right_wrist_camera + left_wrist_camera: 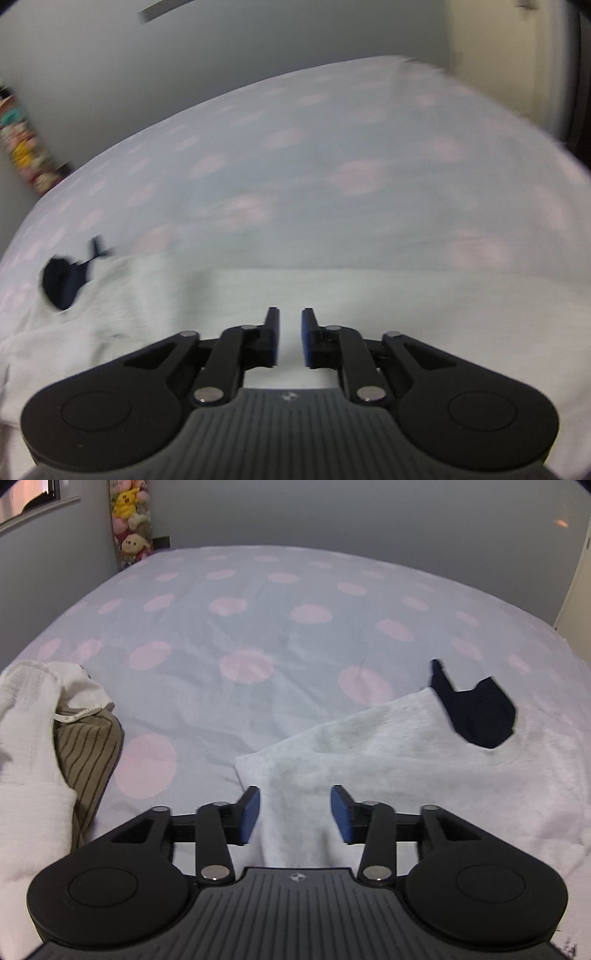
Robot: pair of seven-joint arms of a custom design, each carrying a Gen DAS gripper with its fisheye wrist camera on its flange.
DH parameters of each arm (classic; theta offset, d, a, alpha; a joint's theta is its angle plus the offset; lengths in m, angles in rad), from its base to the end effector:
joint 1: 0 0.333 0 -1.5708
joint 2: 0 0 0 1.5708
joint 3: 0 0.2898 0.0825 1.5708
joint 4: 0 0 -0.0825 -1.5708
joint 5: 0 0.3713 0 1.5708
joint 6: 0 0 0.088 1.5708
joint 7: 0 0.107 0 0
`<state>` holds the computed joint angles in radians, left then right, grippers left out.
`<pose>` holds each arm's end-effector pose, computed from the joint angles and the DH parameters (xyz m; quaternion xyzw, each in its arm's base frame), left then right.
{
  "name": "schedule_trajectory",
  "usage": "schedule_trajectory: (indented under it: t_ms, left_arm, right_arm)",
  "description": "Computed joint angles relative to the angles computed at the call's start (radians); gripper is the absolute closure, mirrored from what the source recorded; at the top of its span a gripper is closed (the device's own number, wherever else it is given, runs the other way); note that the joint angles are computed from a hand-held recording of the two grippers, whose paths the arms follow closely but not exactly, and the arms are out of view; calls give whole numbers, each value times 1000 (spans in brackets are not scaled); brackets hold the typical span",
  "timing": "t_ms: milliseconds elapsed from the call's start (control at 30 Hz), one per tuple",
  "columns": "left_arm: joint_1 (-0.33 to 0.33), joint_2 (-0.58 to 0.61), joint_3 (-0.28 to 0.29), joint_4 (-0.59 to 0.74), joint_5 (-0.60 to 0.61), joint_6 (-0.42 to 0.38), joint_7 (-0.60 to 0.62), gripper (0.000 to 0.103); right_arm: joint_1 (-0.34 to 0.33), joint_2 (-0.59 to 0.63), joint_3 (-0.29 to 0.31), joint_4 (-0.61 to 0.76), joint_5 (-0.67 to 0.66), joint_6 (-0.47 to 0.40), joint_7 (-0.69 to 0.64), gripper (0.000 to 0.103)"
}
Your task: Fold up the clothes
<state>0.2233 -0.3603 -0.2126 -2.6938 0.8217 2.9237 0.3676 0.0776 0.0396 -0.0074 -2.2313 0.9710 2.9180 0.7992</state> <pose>0.4207 -0.0392 0.3753 -0.7962 0.5018 -0.2012 0.2716 0.5506 -0.0126 0.3902 -0.6414 0.6712 -0.1529 0.3385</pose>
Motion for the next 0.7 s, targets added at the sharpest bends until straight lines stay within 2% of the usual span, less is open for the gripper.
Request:
schedule_trajectory:
  t_ms: [167, 267, 300, 367, 400, 600, 667, 700]
  left_arm:
    - [-66, -67, -25, -14, -59, -16, 1, 60]
    - [-93, -78, -53, -4, -81, -42, -4, 59]
    - [-101, -78, -62, 2, -85, -53, -10, 58]
    - [-116, -76, -72, 13, -95, -74, -22, 58]
    - [-124, -76, -74, 18, -101, -86, -30, 59]
    - [-177, -93, -83, 35, -127, -154, -72, 58]
    - [-195, -103, -82, 37, -133, -182, -74, 59]
    - [-204, -109, -81, 37, -137, -195, -74, 58]
  right_arm:
    - [-86, -65, -84, -69, -126, 31, 146, 81]
    - [-150, -64, -122, -87, -321, 60, 302, 80]
    - [-171, -56, -132, -86, -389, 65, 353, 78]
    - [-205, -29, -150, -70, -507, 61, 440, 64]
    - [-218, -14, -157, -58, -546, 55, 468, 64]
    - [-262, 89, -164, 18, -594, -2, 515, 63]
    - [-269, 115, -170, 34, -606, -18, 541, 50]
    - [-275, 124, -168, 37, -605, -21, 540, 49]
